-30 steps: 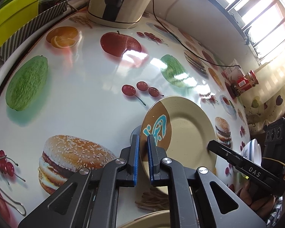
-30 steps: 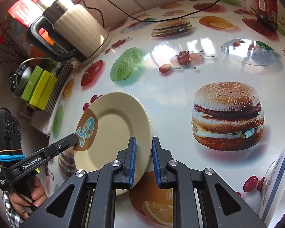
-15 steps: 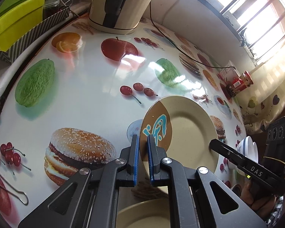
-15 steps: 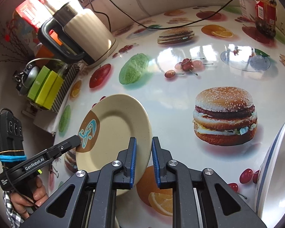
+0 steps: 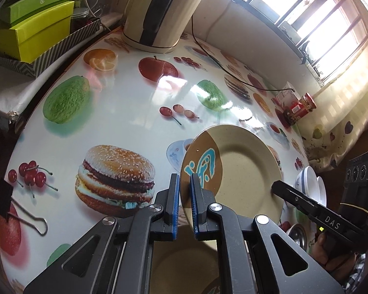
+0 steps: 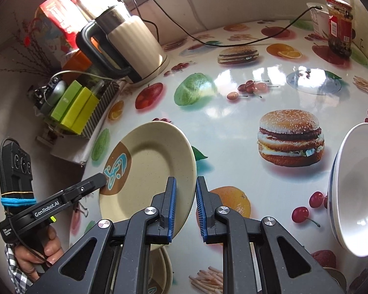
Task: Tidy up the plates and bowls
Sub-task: 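Lift the plate with both grippers and carry it over the plate stack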
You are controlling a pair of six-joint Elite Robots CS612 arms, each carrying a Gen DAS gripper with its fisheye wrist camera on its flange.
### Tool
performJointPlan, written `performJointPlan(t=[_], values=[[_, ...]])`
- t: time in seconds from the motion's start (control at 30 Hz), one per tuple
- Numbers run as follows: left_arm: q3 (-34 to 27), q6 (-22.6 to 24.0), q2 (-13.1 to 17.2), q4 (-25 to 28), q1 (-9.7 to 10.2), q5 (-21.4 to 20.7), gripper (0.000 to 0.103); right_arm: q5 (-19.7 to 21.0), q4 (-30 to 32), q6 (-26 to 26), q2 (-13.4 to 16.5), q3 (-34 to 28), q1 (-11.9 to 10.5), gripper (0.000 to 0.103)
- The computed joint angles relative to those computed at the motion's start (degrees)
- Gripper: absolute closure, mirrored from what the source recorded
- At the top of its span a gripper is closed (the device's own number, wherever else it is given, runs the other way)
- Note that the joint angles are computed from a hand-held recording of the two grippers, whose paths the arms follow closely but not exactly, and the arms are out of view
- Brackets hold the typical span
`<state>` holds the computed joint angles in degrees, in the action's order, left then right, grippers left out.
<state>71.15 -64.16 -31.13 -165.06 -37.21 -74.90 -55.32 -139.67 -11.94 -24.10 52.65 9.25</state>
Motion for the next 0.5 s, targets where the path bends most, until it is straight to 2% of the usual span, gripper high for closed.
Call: performJointPlan(t=[0.5], values=[[6.7, -3.41, -2.98, -2.75, -2.49, 2.42, 0.094, 1.34, -5.1, -2.13, -5.22, 10.78, -0.15, 0.087]])
